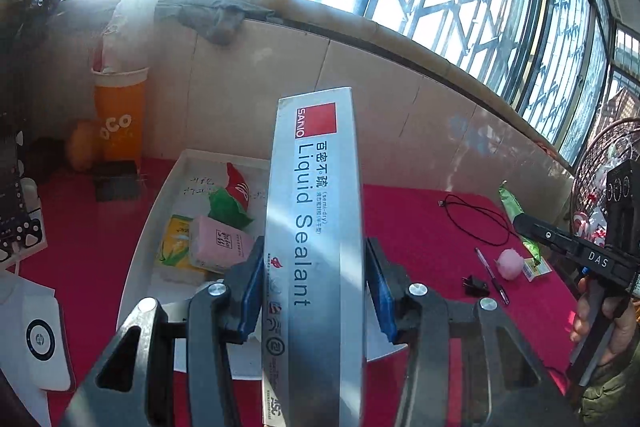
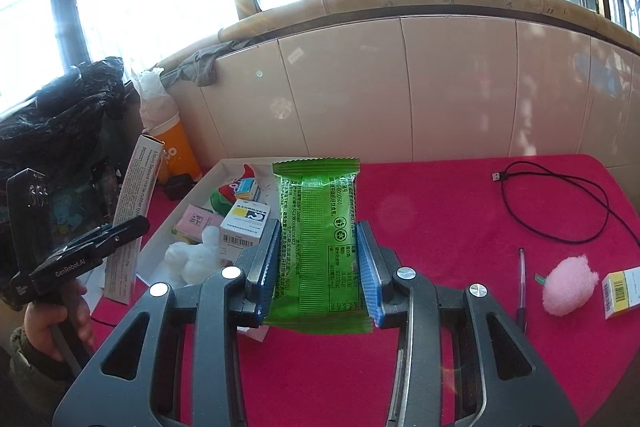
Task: Organize objects
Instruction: 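Lift the Liquid Sealant box and green snack bar toward the white tray, then open both grippers to drop the Liquid Sealant box and snack bar in the tray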
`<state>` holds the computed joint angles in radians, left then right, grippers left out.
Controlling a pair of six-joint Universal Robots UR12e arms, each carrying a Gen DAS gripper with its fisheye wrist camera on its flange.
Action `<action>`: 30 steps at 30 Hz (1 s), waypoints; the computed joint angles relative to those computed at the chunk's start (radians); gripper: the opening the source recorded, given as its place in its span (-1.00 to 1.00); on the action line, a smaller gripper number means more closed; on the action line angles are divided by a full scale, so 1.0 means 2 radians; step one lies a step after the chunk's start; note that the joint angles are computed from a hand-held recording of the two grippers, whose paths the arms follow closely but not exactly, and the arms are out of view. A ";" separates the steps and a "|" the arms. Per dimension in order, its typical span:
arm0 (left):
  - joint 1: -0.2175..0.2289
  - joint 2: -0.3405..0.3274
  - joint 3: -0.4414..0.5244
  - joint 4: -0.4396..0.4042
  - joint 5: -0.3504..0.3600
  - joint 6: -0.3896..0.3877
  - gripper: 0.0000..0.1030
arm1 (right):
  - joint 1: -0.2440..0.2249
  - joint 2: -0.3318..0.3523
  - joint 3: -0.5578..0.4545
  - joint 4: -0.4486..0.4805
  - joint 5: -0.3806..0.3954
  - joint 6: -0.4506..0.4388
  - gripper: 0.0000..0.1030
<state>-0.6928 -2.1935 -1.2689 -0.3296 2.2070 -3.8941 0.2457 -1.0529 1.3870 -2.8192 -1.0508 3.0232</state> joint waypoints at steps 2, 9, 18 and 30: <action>0.001 0.008 -0.012 -0.003 0.015 -0.012 -0.10 | 0.004 0.003 -0.006 0.007 0.001 -0.005 -0.30; 0.007 0.024 -0.033 -0.008 0.035 -0.022 -0.09 | 0.017 0.018 -0.035 0.044 0.013 -0.018 -0.30; 0.036 0.021 -0.035 0.011 -0.019 -0.016 -0.09 | 0.054 0.078 -0.133 0.115 -0.035 -0.045 -0.30; 0.063 -0.011 0.014 -0.050 -0.058 -0.031 -0.09 | 0.076 0.174 -0.289 0.226 -0.076 -0.007 -0.30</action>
<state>-0.5670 -2.2155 -1.2413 -0.4287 2.0913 -3.9563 0.3985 -0.7056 0.8086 -2.3671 -1.2031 3.0083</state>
